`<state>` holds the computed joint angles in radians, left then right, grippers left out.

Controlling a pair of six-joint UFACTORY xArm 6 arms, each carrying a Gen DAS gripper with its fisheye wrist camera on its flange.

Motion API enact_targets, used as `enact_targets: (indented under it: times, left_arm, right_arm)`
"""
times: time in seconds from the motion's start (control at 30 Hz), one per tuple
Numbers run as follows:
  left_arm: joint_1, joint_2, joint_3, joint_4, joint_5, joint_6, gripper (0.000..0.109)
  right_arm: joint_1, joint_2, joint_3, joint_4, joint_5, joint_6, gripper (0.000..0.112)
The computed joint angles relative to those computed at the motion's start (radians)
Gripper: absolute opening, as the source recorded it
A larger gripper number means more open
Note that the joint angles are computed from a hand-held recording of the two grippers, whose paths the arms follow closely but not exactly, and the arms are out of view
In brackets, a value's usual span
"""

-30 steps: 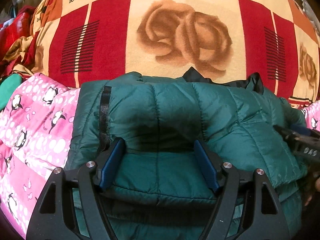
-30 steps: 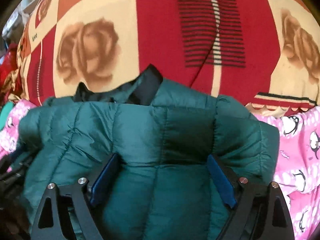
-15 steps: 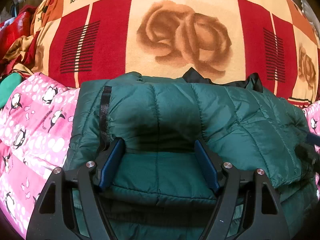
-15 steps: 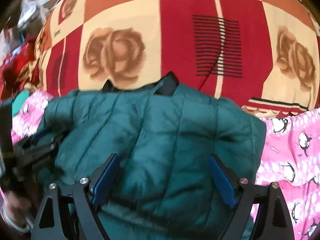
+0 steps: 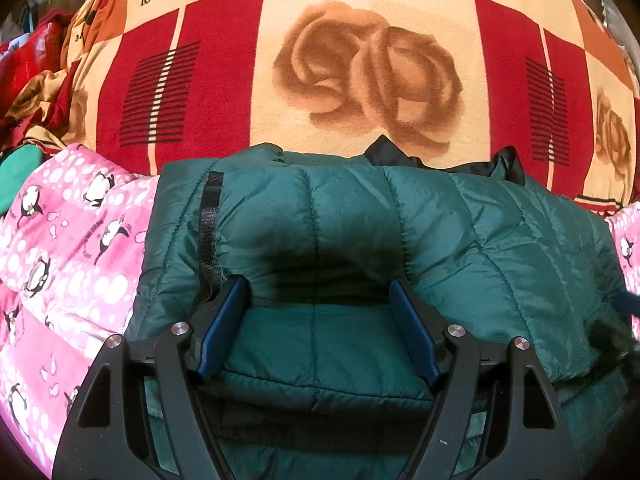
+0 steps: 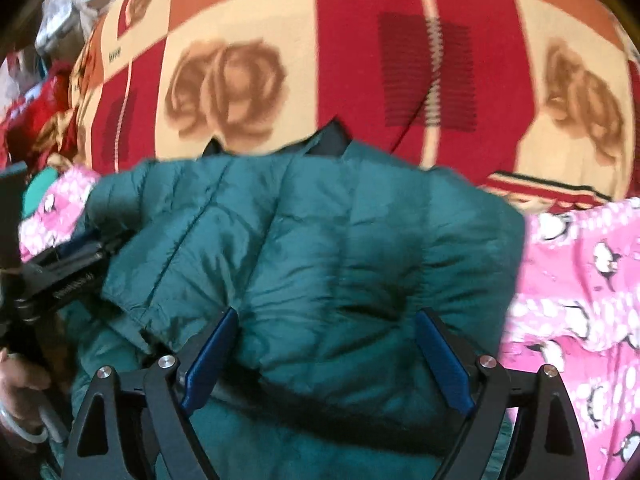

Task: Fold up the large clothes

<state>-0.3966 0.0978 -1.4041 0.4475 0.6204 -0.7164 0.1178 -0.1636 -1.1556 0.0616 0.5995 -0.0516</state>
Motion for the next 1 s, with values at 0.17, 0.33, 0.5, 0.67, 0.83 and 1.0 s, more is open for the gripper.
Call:
enact_targets:
  times: [0.17,0.33,0.5,0.67,0.83,1.0]
  left_arm:
    - [0.0,0.0,0.0,-0.001,0.0,0.001,0.075]
    - [0.0,0.0,0.0,0.001,0.001,0.0,0.075]
    - [0.0,0.002,-0.005,-0.002,0.005,0.006,0.075]
    - [0.015,-0.061,0.022,-0.156,0.023,0.135,0.075]
    - [0.009,-0.168,0.079,-0.145,0.108,0.14,0.075]
    - [0.023,-0.303,0.2,-0.226,0.129,0.146,0.075]
  right_arm:
    - [-0.047,0.002,0.019,-0.042,0.002,0.047,0.088]
    - [-0.066,0.066,-0.004,0.043,0.041,0.025,0.091]
    - [-0.065,0.045,0.007,0.015,0.047,0.04,0.092]
    - [-0.076,-0.058,0.067,0.016,0.039,0.058,0.091]
    - [-0.08,-0.132,0.104,-0.069,0.095,0.09,0.091]
    - [-0.081,-0.213,0.163,-0.078,0.117,0.097,0.091]
